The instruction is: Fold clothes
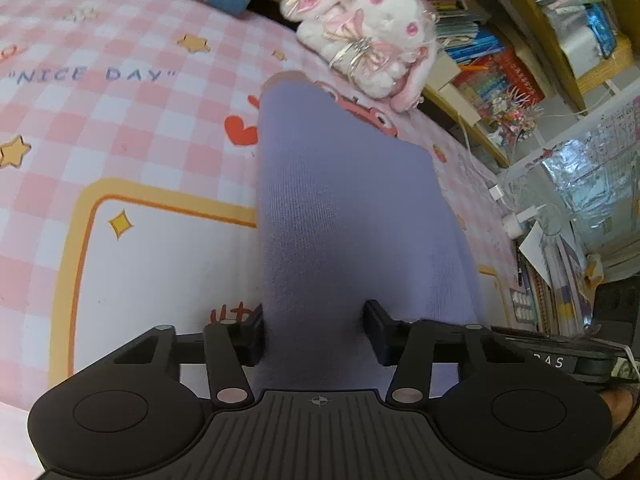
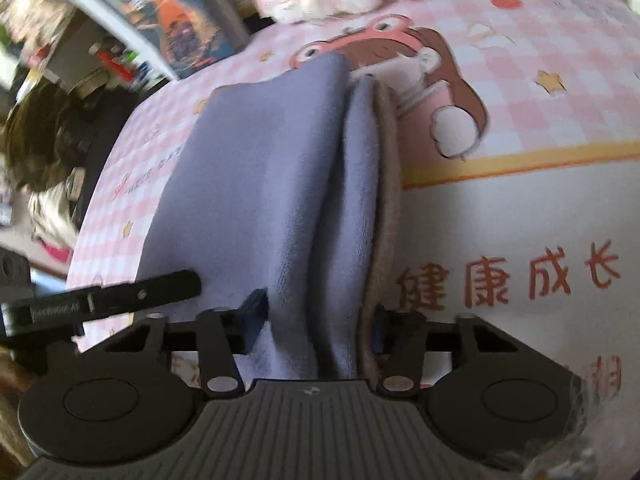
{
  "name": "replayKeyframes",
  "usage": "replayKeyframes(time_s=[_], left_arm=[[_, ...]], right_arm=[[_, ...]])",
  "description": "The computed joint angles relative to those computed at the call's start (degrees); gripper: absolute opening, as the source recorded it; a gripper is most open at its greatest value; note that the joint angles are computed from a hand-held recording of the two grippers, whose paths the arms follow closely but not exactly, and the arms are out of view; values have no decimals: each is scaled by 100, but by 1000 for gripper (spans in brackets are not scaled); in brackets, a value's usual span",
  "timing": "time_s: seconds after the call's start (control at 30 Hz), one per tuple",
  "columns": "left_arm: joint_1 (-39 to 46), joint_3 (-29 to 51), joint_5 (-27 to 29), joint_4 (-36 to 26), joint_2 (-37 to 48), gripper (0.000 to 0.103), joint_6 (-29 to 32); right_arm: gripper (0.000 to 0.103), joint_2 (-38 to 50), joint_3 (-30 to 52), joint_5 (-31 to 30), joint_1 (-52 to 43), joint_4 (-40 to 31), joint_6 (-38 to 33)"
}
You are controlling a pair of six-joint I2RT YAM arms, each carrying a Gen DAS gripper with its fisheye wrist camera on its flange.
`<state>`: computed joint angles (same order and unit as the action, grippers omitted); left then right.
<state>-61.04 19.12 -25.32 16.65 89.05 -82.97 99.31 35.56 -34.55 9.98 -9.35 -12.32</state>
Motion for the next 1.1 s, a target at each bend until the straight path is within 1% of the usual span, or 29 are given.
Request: replayKeyframes(time_s=[0.07,0.17,0.27,0.4,0.53,0.7,0.83,0.97,1.1], left_arm=[[-114,74,-206,-248,-184,44,79],[-206,165,-529,-624,-523,43,263],[-107,189,-683,-885,-901,43,554],[122,165,-780,-1036,-1275,44,1016],[488,41,-690,-1067,-1640,44,1510],[1166,-264,-340,-854,-2048,43,2118],[1985,-577,225,-435,-2251,43,2711],[2899,-731,882,260,-1900,43,3287],[3633,-711,1367,1242,-983,44,3661]], right_arm=[[31,-313,-222,2,29,185,-145],[29,-778,-518,9,92,463,-290],[29,-1121,-662,-29,160,696,-248],[29,-1367,-698,-1,307,978,-197],[29,-1309,-602,218,636,1387,-83],[29,-964,-248,643,1197,1732,180],[29,-540,134,988,1619,1955,335],[29,70,693,1220,1926,2064,380],[29,778,1404,1390,2091,2004,242]])
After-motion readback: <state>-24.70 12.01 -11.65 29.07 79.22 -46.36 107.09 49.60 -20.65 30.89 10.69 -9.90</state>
